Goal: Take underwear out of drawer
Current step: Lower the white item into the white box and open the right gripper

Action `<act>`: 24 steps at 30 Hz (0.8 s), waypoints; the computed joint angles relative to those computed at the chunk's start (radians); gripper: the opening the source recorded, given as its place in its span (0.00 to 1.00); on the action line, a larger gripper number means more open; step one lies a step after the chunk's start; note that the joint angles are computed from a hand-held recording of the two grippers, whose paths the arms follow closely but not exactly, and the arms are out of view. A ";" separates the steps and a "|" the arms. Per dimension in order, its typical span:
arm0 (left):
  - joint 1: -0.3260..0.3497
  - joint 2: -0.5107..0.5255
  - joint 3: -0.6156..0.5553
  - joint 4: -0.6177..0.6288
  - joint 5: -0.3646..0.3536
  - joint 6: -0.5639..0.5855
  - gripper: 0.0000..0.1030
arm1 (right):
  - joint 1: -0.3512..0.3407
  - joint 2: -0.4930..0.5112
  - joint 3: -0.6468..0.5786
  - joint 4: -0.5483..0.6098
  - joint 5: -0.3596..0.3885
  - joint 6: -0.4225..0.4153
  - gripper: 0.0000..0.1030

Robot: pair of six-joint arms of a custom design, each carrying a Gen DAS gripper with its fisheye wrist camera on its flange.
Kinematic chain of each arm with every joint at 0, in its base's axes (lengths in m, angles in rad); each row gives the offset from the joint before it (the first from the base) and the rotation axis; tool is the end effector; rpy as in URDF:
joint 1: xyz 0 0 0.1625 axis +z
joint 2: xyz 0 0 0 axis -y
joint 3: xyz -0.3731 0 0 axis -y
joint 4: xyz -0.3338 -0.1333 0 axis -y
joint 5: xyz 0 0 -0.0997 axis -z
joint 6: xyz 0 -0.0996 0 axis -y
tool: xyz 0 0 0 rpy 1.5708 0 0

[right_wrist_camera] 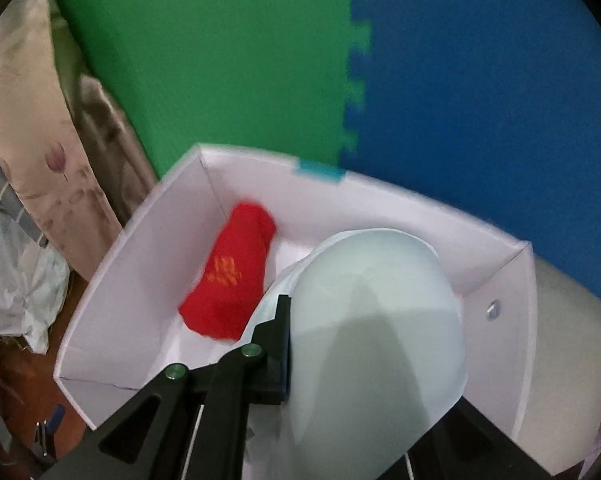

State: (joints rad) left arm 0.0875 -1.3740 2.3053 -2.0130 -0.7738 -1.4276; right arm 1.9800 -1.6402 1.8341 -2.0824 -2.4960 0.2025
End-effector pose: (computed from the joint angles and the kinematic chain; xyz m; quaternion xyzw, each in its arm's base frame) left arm -0.3083 -0.2324 0.1523 0.1188 0.8913 -0.3483 0.2650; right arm 0.2145 -0.3594 0.4446 0.0209 -0.8862 0.2677 0.3776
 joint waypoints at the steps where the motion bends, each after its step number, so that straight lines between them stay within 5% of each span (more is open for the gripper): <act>1: -0.002 -0.001 0.003 -0.002 0.000 0.000 0.90 | -0.013 0.007 0.001 0.020 -0.007 0.024 0.09; 3: -0.007 0.002 0.005 -0.004 0.000 0.007 0.90 | -0.034 0.011 -0.005 0.082 -0.007 0.066 0.14; 7: -0.009 0.014 0.003 -0.012 -0.002 0.023 0.90 | -0.043 -0.008 -0.001 0.149 -0.012 0.136 0.43; 12: -0.019 0.027 0.000 -0.015 0.008 0.036 0.90 | 0.007 -0.054 0.006 0.184 -0.028 0.170 0.47; 19: -0.032 0.045 -0.002 -0.033 0.000 0.066 0.90 | 0.193 -0.142 -0.020 0.340 -0.056 0.290 0.48; 24: -0.044 0.055 0.001 -0.057 0.008 0.097 0.90 | 0.403 -0.209 -0.050 0.572 -0.064 0.466 0.53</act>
State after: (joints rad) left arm 0.0432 -1.3185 2.3061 -2.0705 -0.7660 -1.3308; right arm 2.3832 -1.8497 1.7841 -1.5102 -2.5604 0.6686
